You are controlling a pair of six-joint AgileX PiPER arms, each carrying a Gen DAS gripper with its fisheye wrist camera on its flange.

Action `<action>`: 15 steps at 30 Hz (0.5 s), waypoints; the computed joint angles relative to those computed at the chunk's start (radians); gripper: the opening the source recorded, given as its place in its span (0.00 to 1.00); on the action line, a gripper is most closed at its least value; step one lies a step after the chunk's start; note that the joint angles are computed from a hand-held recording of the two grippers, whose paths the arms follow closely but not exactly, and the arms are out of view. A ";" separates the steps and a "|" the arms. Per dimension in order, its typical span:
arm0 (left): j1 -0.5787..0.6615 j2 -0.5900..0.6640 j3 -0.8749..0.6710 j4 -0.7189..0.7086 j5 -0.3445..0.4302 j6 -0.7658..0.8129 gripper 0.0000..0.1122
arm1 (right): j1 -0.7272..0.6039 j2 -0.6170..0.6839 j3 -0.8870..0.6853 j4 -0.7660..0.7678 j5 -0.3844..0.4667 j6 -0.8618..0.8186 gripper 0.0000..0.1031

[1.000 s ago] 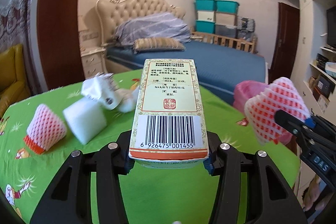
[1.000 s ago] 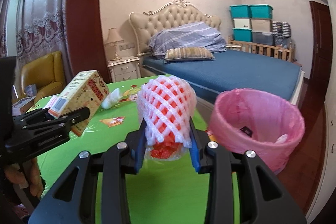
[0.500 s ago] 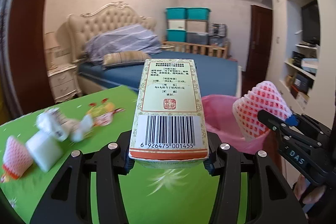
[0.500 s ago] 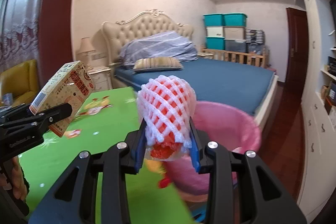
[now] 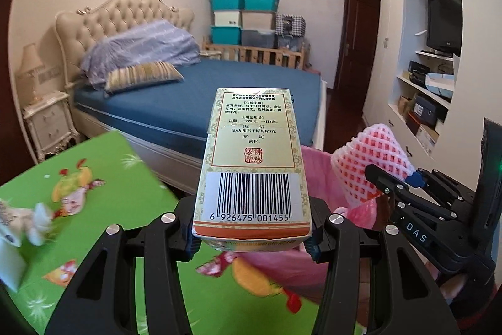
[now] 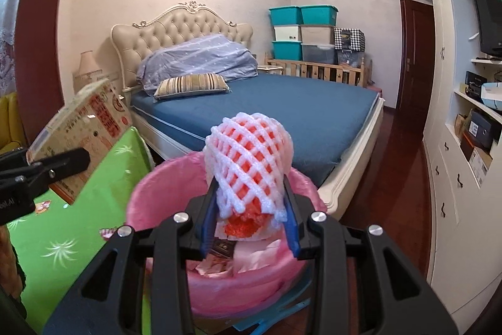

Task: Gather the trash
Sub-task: 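Carry carton and fruit net over the pink bin and open both tools, then move both open tools back over the table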

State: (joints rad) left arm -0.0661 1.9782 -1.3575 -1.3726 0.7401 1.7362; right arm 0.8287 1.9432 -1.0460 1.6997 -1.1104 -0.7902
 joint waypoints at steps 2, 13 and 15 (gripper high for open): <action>-0.025 0.029 -0.046 0.045 0.000 -0.058 0.43 | -0.018 -0.011 0.022 -0.021 0.018 0.020 0.36; -0.048 0.124 -0.158 0.051 0.022 -0.111 0.72 | -0.116 -0.019 0.089 -0.183 0.106 0.144 0.69; -0.019 0.112 -0.128 0.029 0.027 -0.066 0.76 | -0.092 -0.031 0.102 -0.177 0.089 0.178 0.69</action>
State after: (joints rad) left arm -0.0855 2.0903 -1.4855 -1.3432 0.7671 1.6704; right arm 0.7369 1.9126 -0.9438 1.5228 -1.0217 -0.6122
